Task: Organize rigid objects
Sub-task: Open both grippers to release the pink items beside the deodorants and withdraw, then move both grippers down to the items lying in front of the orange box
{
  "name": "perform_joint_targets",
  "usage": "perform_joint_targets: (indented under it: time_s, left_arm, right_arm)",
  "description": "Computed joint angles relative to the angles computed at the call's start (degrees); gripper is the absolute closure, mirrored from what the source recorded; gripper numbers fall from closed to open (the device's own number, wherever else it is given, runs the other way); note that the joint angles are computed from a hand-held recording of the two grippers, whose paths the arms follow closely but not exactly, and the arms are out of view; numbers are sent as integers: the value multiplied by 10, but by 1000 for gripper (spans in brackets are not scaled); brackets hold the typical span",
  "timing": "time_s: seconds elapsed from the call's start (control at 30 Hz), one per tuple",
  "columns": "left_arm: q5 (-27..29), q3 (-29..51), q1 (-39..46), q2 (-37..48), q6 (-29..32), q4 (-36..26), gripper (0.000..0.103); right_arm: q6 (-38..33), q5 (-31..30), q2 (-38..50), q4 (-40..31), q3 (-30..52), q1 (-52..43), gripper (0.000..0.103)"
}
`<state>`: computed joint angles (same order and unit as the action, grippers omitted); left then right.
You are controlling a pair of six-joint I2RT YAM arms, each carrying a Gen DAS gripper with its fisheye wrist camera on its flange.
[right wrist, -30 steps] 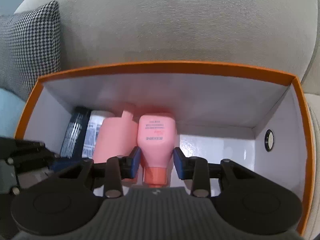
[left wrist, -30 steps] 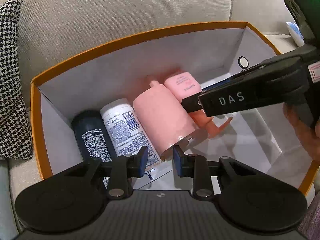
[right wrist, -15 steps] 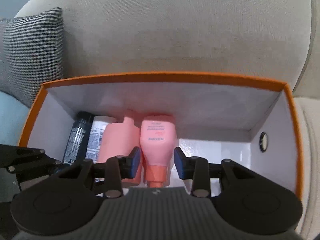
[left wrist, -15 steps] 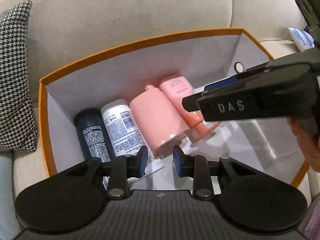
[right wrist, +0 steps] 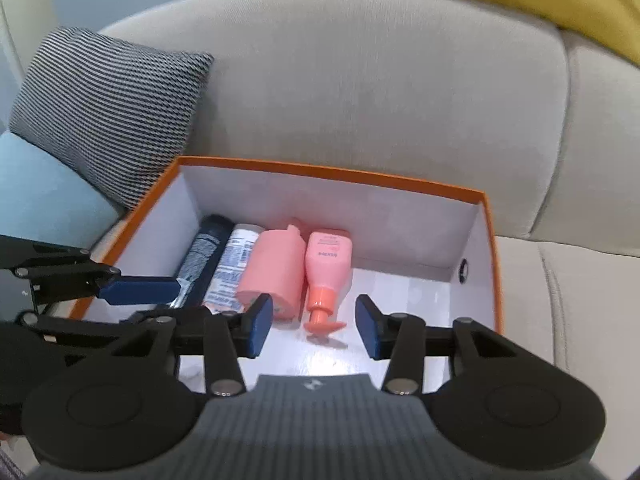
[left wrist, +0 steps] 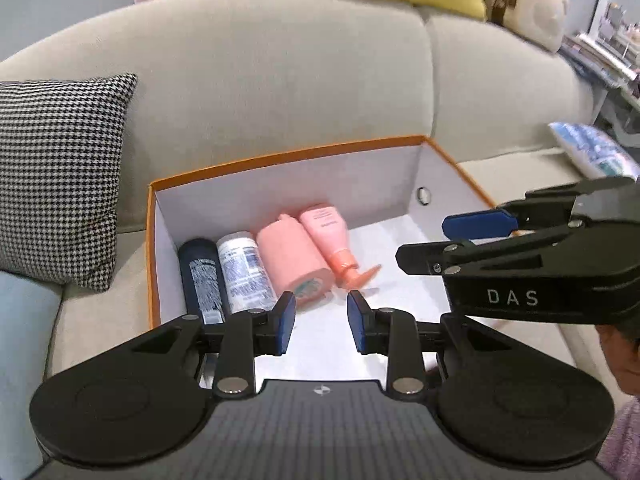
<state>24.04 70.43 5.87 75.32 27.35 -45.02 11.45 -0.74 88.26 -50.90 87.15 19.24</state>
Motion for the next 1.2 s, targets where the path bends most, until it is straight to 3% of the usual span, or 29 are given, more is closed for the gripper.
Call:
perform_joint_targets:
  time_s: [0.17, 0.4, 0.6, 0.73, 0.87, 1.0, 1.2]
  left_arm:
    - [48, -47, 37, -71, 8, -41, 66]
    - [108, -132, 121, -156, 66, -105, 66]
    - [121, -191, 213, -179, 121, -158, 66]
    - [112, -222, 250, -179, 133, -158, 59]
    - [120, -239, 270, -180, 142, -169, 59]
    - [133, -253, 224, -200, 133, -173, 59]
    - [93, -289, 67, -218, 11, -108, 54]
  right_arm:
    - [31, 36, -98, 20, -77, 34, 55]
    - [121, 84, -235, 11, -189, 92, 55]
    - [232, 137, -320, -22, -294, 157, 55]
    - [292, 130, -353, -18, -357, 179, 55]
    - [318, 130, -363, -10, -397, 198, 55]
    - [318, 113, -366, 0, -418, 186, 56]
    - [307, 102, -390, -28, -419, 151, 58]
